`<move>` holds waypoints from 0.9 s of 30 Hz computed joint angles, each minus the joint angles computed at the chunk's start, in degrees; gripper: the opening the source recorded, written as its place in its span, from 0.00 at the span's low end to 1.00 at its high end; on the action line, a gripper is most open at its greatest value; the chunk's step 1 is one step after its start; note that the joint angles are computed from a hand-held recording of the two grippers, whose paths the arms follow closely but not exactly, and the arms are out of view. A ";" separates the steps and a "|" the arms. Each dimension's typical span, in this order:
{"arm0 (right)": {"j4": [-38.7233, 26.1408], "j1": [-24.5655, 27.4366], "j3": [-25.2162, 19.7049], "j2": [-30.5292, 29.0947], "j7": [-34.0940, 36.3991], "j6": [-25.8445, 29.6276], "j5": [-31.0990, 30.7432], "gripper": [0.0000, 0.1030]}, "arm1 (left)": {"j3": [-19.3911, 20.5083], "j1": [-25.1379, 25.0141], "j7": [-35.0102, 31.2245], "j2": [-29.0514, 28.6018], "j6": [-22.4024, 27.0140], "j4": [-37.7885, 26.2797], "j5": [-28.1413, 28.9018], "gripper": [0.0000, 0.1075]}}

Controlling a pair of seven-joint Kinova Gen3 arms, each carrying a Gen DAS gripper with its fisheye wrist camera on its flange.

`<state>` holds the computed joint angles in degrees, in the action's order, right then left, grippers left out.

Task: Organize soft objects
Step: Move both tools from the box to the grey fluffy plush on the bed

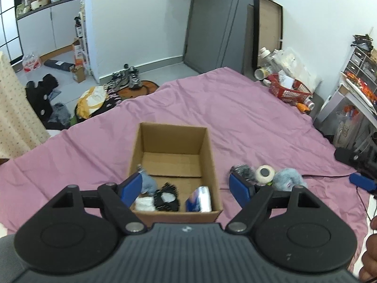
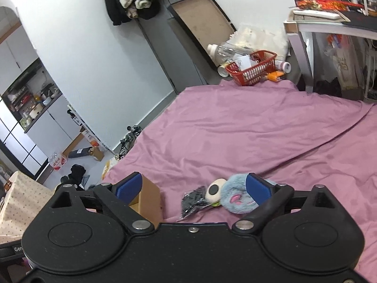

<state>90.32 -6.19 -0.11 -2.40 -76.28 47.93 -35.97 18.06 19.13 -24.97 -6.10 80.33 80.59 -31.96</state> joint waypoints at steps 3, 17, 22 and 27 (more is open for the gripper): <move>1.87 0.71 0.99 0.63 4.12 -0.93 -4.15 0.92 | -0.23 0.28 -1.04 1.35 -1.49 -0.74 0.08 0.74; 2.49 11.35 -0.19 11.46 12.81 10.82 -22.33 0.68 | -4.97 3.94 -0.95 8.85 -12.52 -0.14 2.28 0.69; 1.42 12.06 -2.03 14.17 11.53 12.23 -21.92 0.64 | -7.29 4.92 -1.38 11.89 -14.51 -0.62 4.53 0.59; 0.69 12.63 -3.10 16.53 8.15 12.13 -21.72 0.55 | -9.10 5.41 -1.89 14.34 -15.94 -1.36 6.79 0.50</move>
<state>91.01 6.43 -3.21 14.13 -68.13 60.06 -57.69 8.96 24.54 -26.86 8.24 64.39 79.23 -25.17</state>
